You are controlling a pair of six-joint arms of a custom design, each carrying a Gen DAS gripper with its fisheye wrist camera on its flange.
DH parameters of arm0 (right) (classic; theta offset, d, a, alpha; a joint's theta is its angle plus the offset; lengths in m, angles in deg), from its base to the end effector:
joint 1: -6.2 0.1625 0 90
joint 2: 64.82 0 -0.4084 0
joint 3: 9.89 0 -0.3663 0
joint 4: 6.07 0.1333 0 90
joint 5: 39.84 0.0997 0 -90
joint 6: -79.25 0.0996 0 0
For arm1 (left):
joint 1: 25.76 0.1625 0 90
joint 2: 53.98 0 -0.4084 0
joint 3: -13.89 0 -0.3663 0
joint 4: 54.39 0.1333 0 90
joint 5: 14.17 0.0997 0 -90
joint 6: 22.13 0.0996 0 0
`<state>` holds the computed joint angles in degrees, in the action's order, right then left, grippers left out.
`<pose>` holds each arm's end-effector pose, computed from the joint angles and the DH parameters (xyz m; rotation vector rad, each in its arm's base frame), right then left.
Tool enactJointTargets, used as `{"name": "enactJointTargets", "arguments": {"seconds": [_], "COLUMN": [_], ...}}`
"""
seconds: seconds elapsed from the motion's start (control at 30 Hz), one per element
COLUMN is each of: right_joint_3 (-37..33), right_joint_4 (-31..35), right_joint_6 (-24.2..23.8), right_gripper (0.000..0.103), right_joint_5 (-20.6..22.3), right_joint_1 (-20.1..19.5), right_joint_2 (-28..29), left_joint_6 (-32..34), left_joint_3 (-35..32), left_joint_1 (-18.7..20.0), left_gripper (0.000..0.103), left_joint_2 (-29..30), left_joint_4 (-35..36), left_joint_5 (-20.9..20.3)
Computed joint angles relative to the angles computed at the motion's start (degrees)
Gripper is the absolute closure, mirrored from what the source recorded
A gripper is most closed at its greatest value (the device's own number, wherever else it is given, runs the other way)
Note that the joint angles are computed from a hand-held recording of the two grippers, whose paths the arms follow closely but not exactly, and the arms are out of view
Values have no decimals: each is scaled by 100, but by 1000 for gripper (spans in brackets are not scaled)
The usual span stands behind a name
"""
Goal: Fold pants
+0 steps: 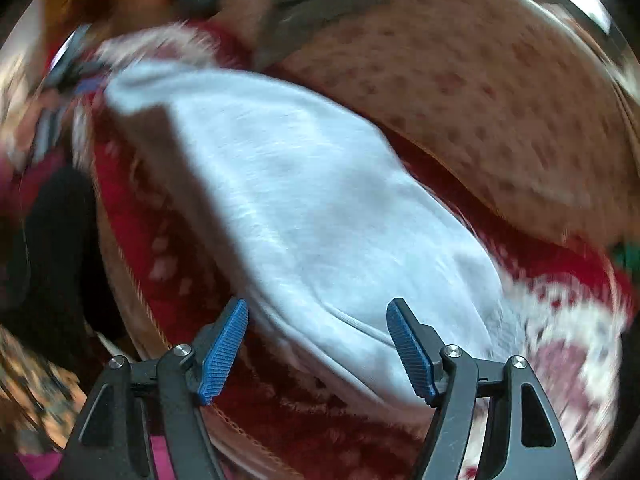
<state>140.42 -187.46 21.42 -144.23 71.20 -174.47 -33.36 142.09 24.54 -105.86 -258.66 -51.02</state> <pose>-0.0193 -0.2981 0.3246 0.5189 -2.2495 0.6269 -0.1262 -0.4854 0.1421 0.1817 2.3211 -1.2058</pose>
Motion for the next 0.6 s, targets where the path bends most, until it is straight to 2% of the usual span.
{"name": "enactJointTargets", "arguments": {"seconds": [0.1,0.2,0.3,0.4,0.5,0.6], "right_joint_3": [-195,-321,-520,-760,-975,-1143], "right_joint_4": [525,796,1034,1322,1632,1901], "right_joint_6": [672,1231,1679,2045,2429,2669], "right_gripper": [25,18,15,13,12,12], "right_joint_5": [658,1142,1497,1888,2292,2808], "right_joint_1": [-676,-1271,-1714,-2115,-2528,-2822], "right_joint_2": [-505,-831,-911,-835,-728,-568], "left_joint_6": [278,473,352,-21,-388,-901], "left_joint_3": [305,407,421,216,-106,-445], "left_joint_1": [-394,-771,-1030,-1099,-1076,-968], "left_gripper": [14,14,12,12,10,8], "left_joint_2": [-8,144,370,596,956,1270], "left_joint_4": [-349,-422,-240,268,401,512], "left_joint_5": [-157,-654,-1415,-2310,-3080,-3536]}}
